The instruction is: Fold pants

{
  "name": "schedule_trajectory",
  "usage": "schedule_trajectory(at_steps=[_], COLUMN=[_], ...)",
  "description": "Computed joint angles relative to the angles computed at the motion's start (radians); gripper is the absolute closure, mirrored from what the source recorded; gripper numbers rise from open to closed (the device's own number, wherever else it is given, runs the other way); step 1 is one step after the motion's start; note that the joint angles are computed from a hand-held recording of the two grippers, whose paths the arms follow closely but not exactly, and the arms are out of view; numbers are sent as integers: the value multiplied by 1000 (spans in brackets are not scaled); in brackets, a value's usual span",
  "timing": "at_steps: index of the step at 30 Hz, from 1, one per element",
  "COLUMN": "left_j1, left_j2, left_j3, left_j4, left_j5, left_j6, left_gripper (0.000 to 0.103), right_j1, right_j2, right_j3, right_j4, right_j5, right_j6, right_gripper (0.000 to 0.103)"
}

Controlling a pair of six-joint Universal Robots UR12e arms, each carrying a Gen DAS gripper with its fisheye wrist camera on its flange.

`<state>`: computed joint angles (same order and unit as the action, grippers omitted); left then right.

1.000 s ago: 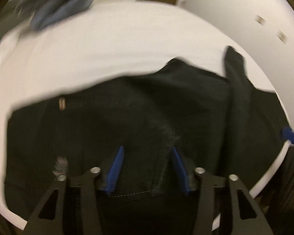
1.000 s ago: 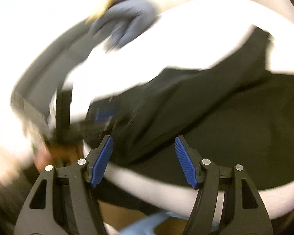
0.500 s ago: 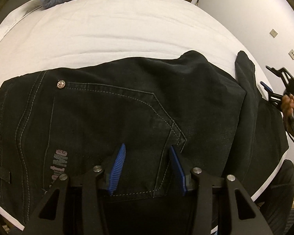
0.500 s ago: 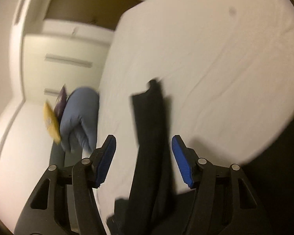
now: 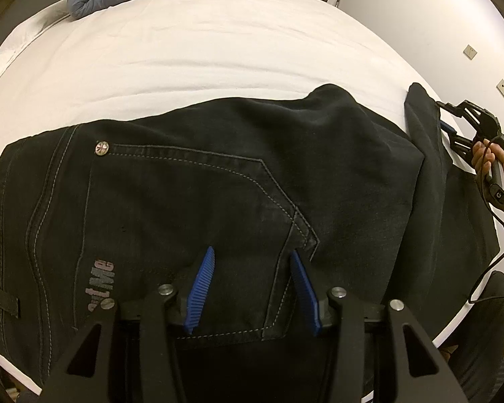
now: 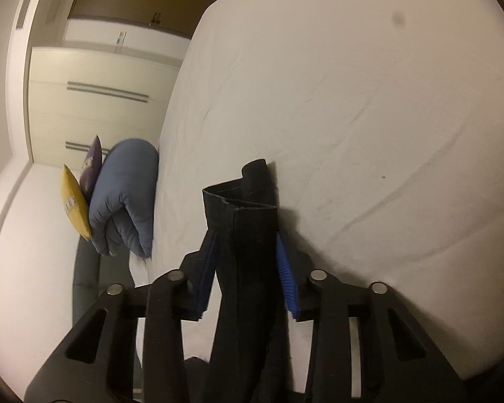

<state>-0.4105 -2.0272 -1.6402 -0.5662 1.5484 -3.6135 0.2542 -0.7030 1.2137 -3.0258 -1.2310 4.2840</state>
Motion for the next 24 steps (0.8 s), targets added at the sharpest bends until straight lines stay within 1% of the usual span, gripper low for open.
schedule_trajectory(at_steps=[1,2,3,4,5,9,12,13,15,18,19,21,22,24], left_j1=[0,0,0,-1,-1,-3,-4,-4,-2,1,2,3,4,6], left_j2=[0,0,1,0,0,-4,-4,-4,-2,1,2,3,3,3], left_j3=[0,-1,-1,0,0,5,4,3,-1,-7,-10,-11,-11,-11], left_j4=[-1,-1,-1,-2,-2,-4,1,2,5,10,13,16,15,13], left_j5=[1,2,2,3,3,6,6,7,3,-6,-9,-11,-12,-15], left_j6=[2,2,2,3,5,5,3,5,9,13,14,15,17,23], left_gripper=[53,53,53,53,53,53,53,53,53,53,53,53,53,53], right_j1=[2,5,10,14,17,30,37,39,48,60,66,85,94,112], right_j2=[0,-8,-16,-17,-26,-70,-119,-161,-214,-293,-322,-384,-407,-458], right_j3=[-2,0,10,2,7,30,81,142,208,318,360,451,485,568], right_j4=[8,31,38,48,66,110,46,11,-51,-139,-153,-164,-160,-120], right_j5=[-1,-17,-30,-40,-58,-130,-175,-190,-231,-317,-354,-433,-457,-509], right_j6=[-11,-31,-39,-45,-63,-139,-139,-133,-111,-53,-36,0,18,87], right_gripper=[85,91,92,97,99,99,99,99,100,99,99,100,100,100])
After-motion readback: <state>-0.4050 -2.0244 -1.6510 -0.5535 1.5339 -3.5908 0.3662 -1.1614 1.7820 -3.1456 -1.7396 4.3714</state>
